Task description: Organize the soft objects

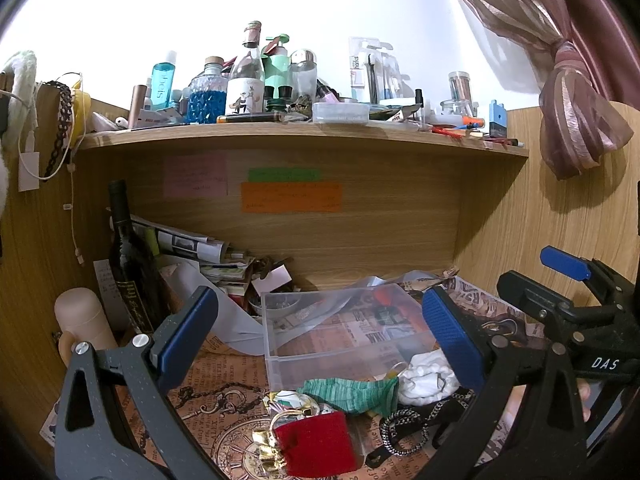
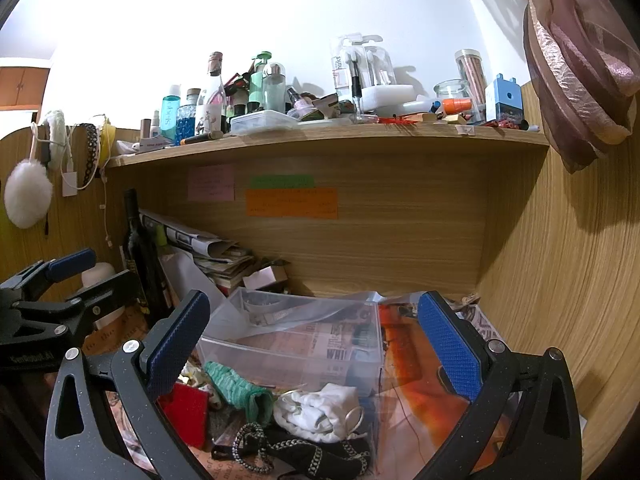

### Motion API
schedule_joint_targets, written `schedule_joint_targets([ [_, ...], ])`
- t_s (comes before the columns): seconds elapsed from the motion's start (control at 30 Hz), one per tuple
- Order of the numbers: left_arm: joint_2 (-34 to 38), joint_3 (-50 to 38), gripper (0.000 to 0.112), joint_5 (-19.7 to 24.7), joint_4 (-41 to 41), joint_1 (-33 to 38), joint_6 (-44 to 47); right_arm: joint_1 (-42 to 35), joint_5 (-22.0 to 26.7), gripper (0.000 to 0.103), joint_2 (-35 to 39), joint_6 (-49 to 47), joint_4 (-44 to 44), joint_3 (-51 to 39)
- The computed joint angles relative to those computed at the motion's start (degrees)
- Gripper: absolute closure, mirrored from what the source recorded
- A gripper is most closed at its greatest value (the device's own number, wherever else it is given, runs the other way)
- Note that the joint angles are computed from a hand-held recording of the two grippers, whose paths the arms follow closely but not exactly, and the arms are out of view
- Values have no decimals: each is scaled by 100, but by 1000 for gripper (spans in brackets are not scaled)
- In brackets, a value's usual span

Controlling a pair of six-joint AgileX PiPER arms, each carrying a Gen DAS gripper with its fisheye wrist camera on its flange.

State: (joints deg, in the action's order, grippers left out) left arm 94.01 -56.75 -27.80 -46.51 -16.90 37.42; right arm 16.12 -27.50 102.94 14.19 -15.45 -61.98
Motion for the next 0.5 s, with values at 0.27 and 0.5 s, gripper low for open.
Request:
schedule_joint_targets([
  [0.27, 5, -1, 9, -18, -30, -14, 27, -35, 3, 0, -8, 60, -82, -4],
  [0.5, 17, -7, 9, -19, -21, -16, 23, -28, -13, 0, -2, 59, -71, 3],
])
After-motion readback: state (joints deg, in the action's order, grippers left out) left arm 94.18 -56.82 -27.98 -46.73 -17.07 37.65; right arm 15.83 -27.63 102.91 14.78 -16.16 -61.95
